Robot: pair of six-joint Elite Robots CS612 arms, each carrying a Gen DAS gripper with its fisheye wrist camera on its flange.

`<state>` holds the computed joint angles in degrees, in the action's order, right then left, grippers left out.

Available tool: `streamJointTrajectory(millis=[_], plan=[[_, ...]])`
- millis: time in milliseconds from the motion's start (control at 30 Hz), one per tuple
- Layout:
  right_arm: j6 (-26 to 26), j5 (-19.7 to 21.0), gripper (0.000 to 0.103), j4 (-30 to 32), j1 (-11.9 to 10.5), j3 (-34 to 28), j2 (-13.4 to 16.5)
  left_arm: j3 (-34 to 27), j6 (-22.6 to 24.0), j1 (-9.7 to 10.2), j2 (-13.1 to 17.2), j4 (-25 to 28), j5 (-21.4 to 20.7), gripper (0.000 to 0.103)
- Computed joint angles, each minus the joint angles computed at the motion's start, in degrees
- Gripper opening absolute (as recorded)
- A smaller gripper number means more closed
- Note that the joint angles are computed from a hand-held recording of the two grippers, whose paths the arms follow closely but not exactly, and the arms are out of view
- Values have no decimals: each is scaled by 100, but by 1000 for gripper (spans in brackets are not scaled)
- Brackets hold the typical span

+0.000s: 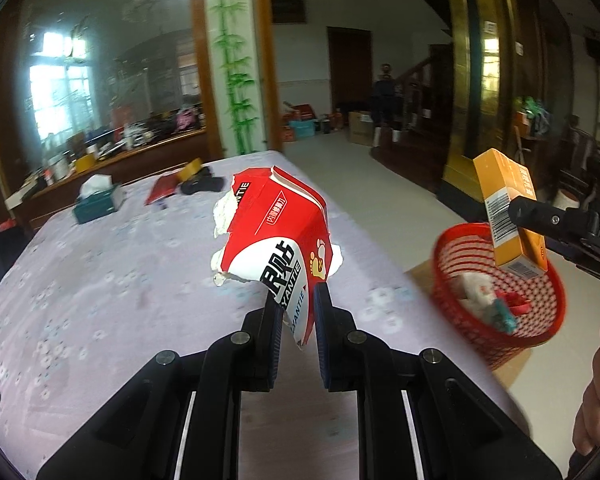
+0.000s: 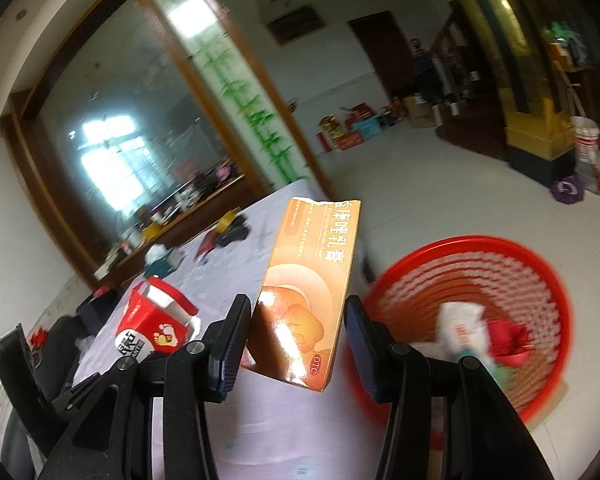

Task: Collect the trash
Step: 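Carry both boxes over the red wastebasket and open both tools to drop them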

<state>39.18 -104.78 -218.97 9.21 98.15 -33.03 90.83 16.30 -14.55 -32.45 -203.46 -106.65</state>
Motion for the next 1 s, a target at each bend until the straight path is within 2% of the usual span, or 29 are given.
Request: streamJointTrajectory(millis=[200, 300, 433, 700, 1000], plan=[[207, -433, 52, -318, -126, 504, -178, 158, 261, -158, -178, 327, -596, 15], [337, -639, 52, -379, -175, 679, -243, 179, 396, -222, -271, 776, -1020, 15], [504, -677, 52, -427, -257, 858, -298, 157, 575, -327, -338, 1393, -1428, 15], [613, -672, 52, -533, -361, 1066, -321, 121, 738, -571, -281, 1676, -1344, 15], [730, -444, 52, -413, -468, 1045, -255, -16, 766, -672, -163, 1931, -1174, 15]])
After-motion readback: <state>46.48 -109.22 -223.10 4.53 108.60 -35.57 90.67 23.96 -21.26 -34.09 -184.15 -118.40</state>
